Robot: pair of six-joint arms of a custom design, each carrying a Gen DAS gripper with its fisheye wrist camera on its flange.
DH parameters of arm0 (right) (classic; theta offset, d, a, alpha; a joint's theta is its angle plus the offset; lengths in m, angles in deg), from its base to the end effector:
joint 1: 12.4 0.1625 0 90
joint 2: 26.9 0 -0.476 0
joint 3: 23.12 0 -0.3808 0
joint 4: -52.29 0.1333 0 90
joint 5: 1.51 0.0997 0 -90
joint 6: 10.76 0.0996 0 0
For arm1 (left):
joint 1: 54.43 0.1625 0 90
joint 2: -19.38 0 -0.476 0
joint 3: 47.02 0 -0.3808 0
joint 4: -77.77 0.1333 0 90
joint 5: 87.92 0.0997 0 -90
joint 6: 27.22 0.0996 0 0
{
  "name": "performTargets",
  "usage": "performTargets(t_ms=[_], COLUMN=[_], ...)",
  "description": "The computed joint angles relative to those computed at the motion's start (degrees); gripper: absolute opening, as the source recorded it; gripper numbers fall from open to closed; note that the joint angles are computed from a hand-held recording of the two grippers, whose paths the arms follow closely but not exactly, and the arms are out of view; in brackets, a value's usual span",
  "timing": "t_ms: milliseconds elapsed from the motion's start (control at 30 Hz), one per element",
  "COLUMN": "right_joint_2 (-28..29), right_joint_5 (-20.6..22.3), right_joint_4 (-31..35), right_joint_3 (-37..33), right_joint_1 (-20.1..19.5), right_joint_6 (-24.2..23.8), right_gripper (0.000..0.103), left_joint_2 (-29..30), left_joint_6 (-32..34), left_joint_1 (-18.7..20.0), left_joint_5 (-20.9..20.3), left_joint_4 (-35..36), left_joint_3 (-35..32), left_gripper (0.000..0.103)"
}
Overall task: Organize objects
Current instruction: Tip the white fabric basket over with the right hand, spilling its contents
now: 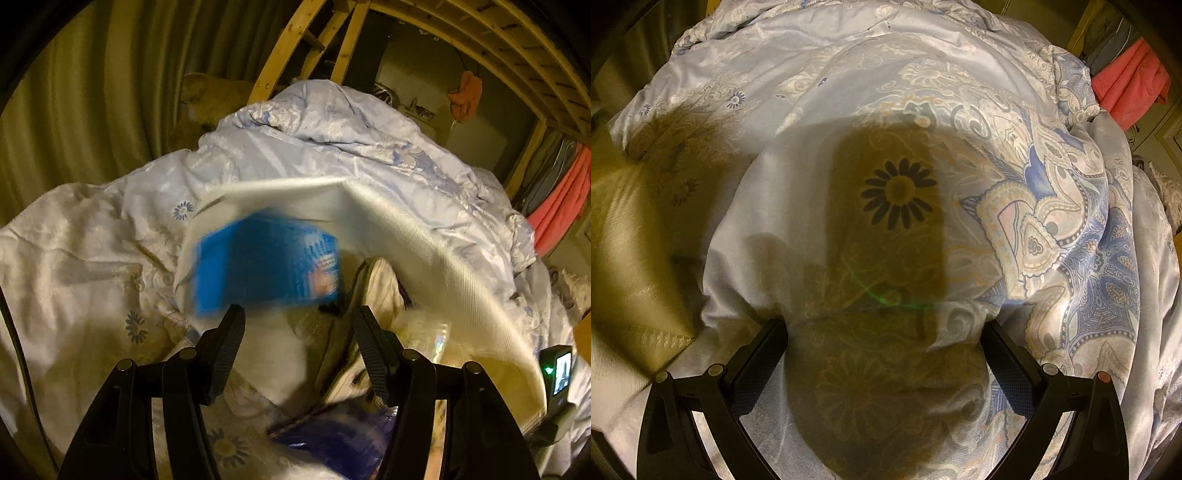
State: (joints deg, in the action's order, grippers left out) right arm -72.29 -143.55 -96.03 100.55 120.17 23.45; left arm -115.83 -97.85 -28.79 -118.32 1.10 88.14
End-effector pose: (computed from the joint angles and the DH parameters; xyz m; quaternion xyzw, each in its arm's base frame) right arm 0.3681 -0.3197 0.0369 0.1403 -0.8771 0.1462 0.4354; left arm -0.0209 -0.2532 0.4262 0.0102 0.8638 -0.4176 0.2816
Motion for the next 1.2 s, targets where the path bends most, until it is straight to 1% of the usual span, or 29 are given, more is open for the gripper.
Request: performTargets(t_ms=[33, 67, 133, 200, 267, 300, 333, 433, 533, 767, 833, 867, 900, 967, 1000, 1067, 1100, 1167, 1200], right_joint_2=[0.03, 0.08, 0.2, 0.0, -0.05, -0.02, -0.02, 0.02, 0.02, 0.31, 0.26, 0.23, 0.22, 0.26, 0.27, 0.24, 0.37, 0.57, 0.61], right_joint_5=[-0.01, 0.03, 0.03, 0.0, -0.02, -0.06, -0.11, -0.41, -0.35, -0.48, -0.44, -0.46, -0.45, -0.5, -0.52, -0.5, -0.51, -0.62, -0.59], right_joint_4=[-0.1, -0.35, -0.51, -0.25, -0.3, -0.2, -0.12, 0.27, 0.23, -0.24, -0.25, -0.48, -0.7, -0.36, -0.44, -0.34, -0.23, 0.01, -0.05], right_joint_3=[0.08, 0.29, 0.56, 0.4, 0.41, 0.33, 0.32, 0.13, 0.15, 0.15, 0.17, 0.16, 0.25, 0.12, 0.16, 0.13, 0.12, 0.03, 0.07], right_joint_1=[0.0, 0.04, 0.16, 0.05, 0.03, 0.04, 0.04, -0.06, -0.02, -0.29, -0.28, -0.43, -0.49, -0.43, -0.46, -0.44, -0.29, 0.11, 0.16], right_joint_6=[0.01, 0.07, 0.27, 0.11, 0.07, 0.09, 0.12, 0.14, 0.15, -0.15, -0.18, -0.45, -0.57, -0.4, -0.45, -0.3, -0.02, 0.43, 0.47], right_gripper=[0.103, 0.103, 0.103, 0.103, 0.103, 0.103, 0.103, 0.103, 0.103, 0.103, 0.103, 0.103, 0.103, 0.103, 0.103, 0.103, 0.103, 0.103, 0.103], left_joint_2=[0.87, 1.21, 3.02, 4.03, 5.57, 7.0, 9.05, 11.43, 11.15, 10.68, 9.5, 8.0, 5.8, 2.49, 0.51, -1.06, -1.88, -3.98, -4.69], left_joint_6=[-0.25, 1.82, 7.52, 8.33, 7.42, 8.14, 10.64, 17.44, 19.42, 19.52, 19.07, 18.07, 16.81, 10.17, 5.63, 0.53, -0.38, 0.3, -0.63], left_joint_1=[1.21, 2.5, 6.68, 8.16, 9.33, 10.92, 13.94, 20.08, 21.56, 20.75, 19.45, 17.74, 15.2, 9.79, 6.24, 2.42, 1.2, -0.38, -1.32], left_joint_5=[0.4, 0.21, -1.09, -1.16, -0.52, -0.83, -1.85, -4.39, -5.83, -5.67, -5.52, -4.94, -3.94, -1.24, 0.44, 1.5, 1.22, 0.21, 0.24], left_joint_4=[-0.06, -2.52, -9.91, -11.1, -9.86, -10.69, -13.91, -24.14, -27.3, -26.58, -25.46, -23.94, -22.22, -13.41, -7.64, -1.28, 0.02, -0.68, 0.19], left_joint_3=[0.23, 0.78, 2.08, 2.67, 3.02, 3.24, 3.71, 5.1, 5.03, 5.02, 4.85, 4.74, 4.71, 3.18, 2.01, 0.02, -0.89, -1.7, -2.07], left_gripper=[0.061, 0.061, 0.061, 0.061, 0.061, 0.061, 0.061, 0.061, 0.061, 0.06, 0.058, 0.057, 0.057, 0.057, 0.057, 0.057, 0.057, 0.057, 0.057])
